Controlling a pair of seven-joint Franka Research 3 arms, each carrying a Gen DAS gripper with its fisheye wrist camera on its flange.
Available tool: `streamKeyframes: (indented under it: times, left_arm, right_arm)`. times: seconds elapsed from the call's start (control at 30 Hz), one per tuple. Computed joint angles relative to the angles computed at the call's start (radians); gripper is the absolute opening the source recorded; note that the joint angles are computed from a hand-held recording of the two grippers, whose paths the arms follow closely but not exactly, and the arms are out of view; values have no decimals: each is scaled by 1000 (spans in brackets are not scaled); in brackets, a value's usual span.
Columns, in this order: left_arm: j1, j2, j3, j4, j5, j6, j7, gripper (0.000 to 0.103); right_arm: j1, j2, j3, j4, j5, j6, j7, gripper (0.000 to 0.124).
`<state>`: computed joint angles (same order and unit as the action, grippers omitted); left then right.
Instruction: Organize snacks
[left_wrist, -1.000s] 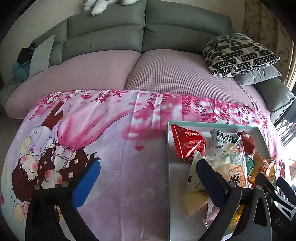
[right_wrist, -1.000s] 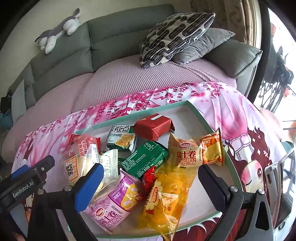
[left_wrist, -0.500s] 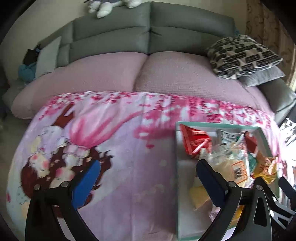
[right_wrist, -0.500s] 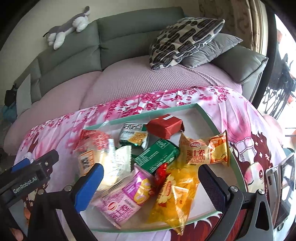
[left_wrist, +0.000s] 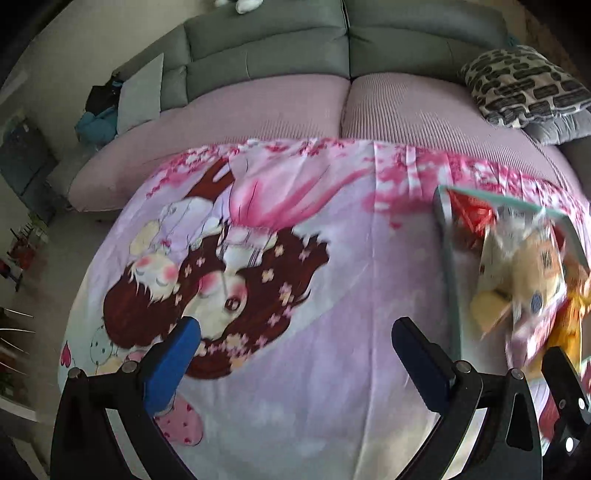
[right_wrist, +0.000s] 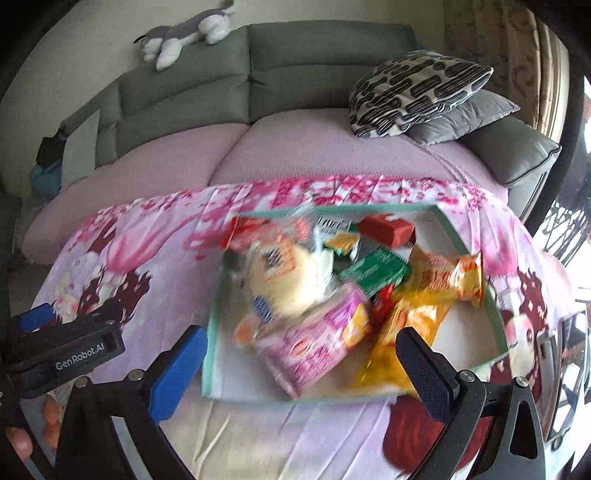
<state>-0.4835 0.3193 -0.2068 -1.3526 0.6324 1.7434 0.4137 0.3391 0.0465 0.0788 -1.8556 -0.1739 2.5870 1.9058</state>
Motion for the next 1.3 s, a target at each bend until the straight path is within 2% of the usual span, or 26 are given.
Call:
streamKeyframes:
  times: [0.4,0.83,1.3]
  left_arm:
    - [53,-134,-38,-198,-93,74,-29,103]
    - [78,-127,-41,-203,-124,102,-10,103]
    - [75,-111,-36,-187,-123,80,-13,103]
  right_arm:
    - [8,-43,23,-71,10,-38,-13,103]
    - [6,-27,17,-59,21,-38,-13,103]
    - [1,-22,11,-59,49,-33,-22,103]
